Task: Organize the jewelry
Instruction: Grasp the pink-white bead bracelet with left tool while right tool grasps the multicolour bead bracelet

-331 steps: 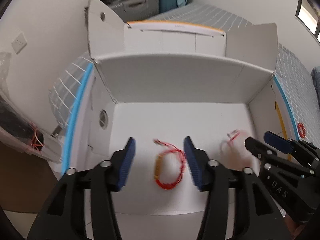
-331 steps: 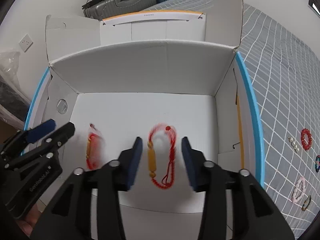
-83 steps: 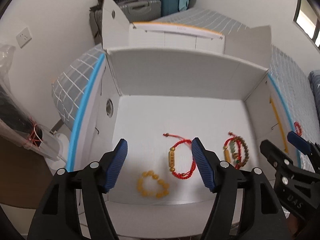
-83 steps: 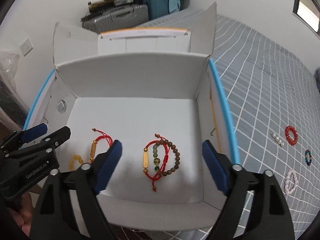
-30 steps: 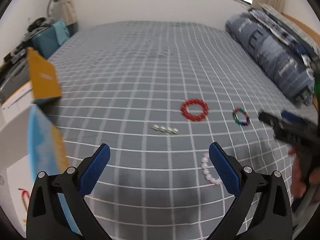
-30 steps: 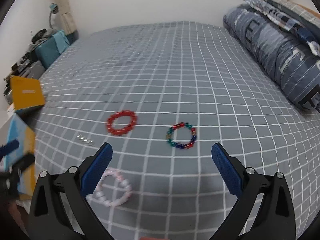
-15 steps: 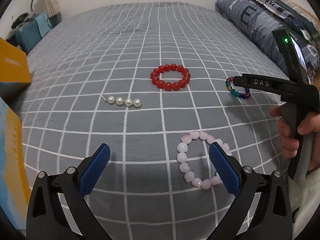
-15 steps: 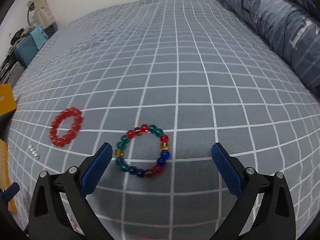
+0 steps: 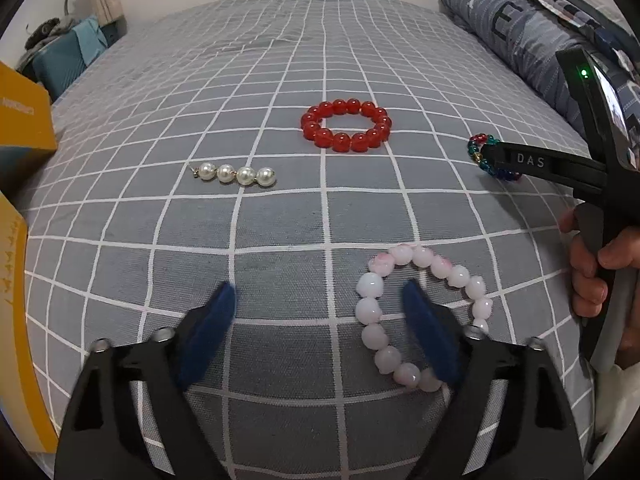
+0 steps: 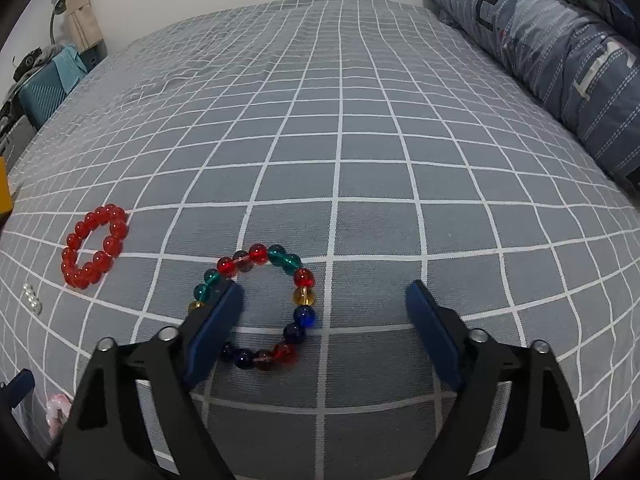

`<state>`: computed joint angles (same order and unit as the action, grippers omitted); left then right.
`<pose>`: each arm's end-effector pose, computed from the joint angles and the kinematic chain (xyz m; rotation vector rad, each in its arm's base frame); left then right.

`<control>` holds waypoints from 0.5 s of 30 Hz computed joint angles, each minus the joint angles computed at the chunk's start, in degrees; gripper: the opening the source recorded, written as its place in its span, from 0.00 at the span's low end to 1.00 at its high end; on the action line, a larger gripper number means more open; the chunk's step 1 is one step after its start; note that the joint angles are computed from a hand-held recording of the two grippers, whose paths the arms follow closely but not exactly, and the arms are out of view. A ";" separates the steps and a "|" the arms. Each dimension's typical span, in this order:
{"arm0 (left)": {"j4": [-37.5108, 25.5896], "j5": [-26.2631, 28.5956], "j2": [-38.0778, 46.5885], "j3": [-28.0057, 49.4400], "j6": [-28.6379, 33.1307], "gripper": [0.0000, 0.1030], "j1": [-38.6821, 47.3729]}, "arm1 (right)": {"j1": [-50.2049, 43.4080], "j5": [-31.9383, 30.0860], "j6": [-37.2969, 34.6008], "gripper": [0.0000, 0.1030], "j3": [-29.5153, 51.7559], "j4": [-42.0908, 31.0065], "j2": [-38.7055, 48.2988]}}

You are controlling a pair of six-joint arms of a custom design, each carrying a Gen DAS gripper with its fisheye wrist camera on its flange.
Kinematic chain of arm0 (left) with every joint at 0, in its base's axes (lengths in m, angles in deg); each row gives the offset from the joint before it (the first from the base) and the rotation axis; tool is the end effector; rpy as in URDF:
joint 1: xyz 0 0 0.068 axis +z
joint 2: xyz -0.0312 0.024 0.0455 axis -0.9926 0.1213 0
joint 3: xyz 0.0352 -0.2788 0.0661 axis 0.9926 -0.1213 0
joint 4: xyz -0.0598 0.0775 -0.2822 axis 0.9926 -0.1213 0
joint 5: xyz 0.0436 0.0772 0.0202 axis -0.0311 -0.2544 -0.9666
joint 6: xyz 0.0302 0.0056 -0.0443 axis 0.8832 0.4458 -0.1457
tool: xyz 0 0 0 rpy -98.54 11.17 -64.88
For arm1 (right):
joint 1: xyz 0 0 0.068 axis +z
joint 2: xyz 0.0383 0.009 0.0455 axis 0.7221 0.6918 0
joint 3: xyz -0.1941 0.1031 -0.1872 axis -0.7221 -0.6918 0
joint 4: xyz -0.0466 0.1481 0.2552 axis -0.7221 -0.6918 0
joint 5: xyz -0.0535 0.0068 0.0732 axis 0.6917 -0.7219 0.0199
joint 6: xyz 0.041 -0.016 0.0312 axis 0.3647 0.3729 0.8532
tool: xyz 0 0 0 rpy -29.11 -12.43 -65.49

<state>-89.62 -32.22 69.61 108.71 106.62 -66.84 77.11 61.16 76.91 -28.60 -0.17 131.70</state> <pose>0.2571 0.0601 0.1198 0.6473 2.4904 -0.1983 0.2435 0.1249 0.1023 0.6415 2.4458 -0.1792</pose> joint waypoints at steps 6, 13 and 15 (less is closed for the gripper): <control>-0.56 0.34 -0.29 0.18 -0.19 0.32 -0.16 | 1.28 1.52 -0.16 0.25 -0.15 0.05 -0.07; -0.51 -0.39 -1.35 -0.38 -0.15 0.09 -0.87 | 1.74 3.02 0.52 0.10 -0.05 0.05 0.55; -1.03 -0.17 -1.10 0.04 -0.32 0.09 -0.81 | 1.99 3.59 0.56 0.10 0.14 -0.16 0.79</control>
